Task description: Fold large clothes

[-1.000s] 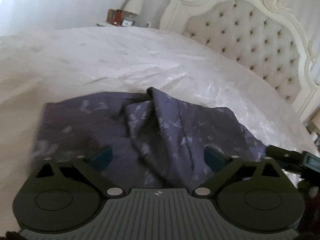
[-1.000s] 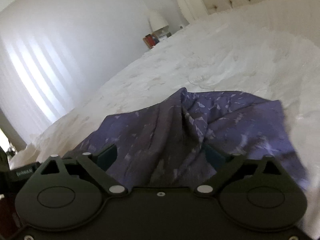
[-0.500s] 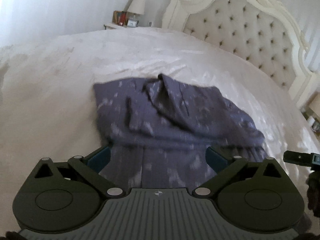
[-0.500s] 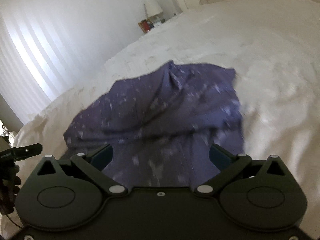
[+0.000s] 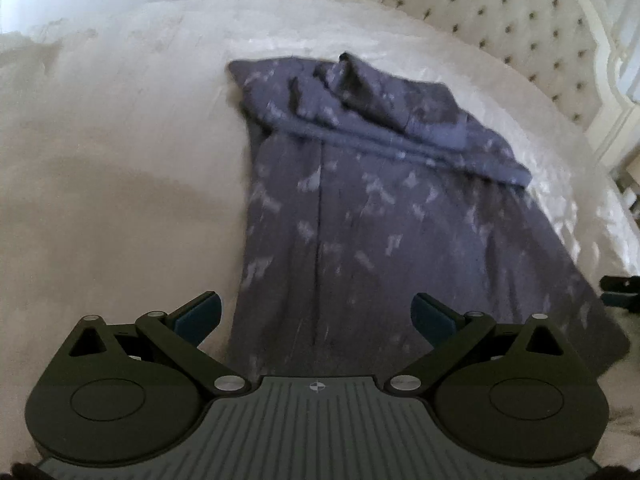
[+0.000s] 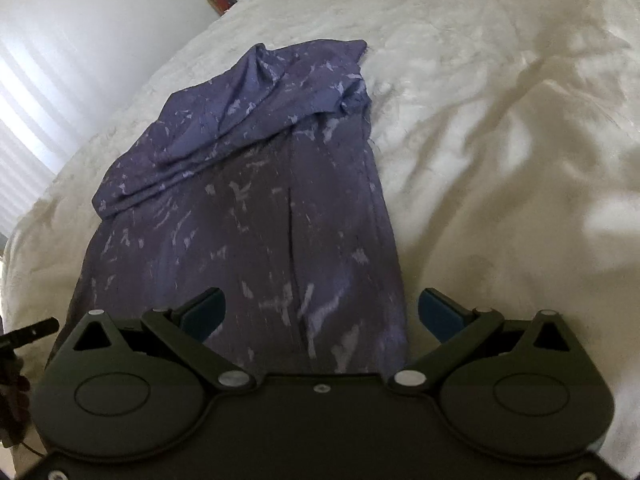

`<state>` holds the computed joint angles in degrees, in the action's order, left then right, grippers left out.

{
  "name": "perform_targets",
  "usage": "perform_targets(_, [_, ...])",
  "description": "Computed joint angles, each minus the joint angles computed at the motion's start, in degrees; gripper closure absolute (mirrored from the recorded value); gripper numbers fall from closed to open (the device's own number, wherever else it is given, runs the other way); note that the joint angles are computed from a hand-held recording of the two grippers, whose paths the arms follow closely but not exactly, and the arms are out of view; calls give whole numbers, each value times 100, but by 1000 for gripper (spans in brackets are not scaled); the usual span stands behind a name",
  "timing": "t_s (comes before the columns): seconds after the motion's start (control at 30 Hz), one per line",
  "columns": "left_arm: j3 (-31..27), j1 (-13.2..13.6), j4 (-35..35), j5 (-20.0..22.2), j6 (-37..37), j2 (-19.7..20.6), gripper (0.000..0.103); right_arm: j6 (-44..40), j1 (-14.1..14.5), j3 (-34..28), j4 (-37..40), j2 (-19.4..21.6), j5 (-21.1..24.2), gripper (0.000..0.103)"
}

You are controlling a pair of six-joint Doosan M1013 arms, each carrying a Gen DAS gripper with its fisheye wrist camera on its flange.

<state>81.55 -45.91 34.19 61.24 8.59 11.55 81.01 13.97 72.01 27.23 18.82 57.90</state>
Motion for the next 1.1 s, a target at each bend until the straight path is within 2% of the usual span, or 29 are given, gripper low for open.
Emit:
perform_targets(0.2, [28,-83,-168,202,214,26,0,-156,75,141,-233,-113,-38,1])
perform_targets(0.4, [-15,-2,-646,231,593,107,0,-264,165,133,-581,-84,79,1])
perform_targets(0.57, [-74,64,-956,264,883,172,0,-342,178,29,-614,0,329,1])
perform_targets(1.1, [-48,208,-1359,115,994,161,0,-552,147,-227,-203,265,1193,0])
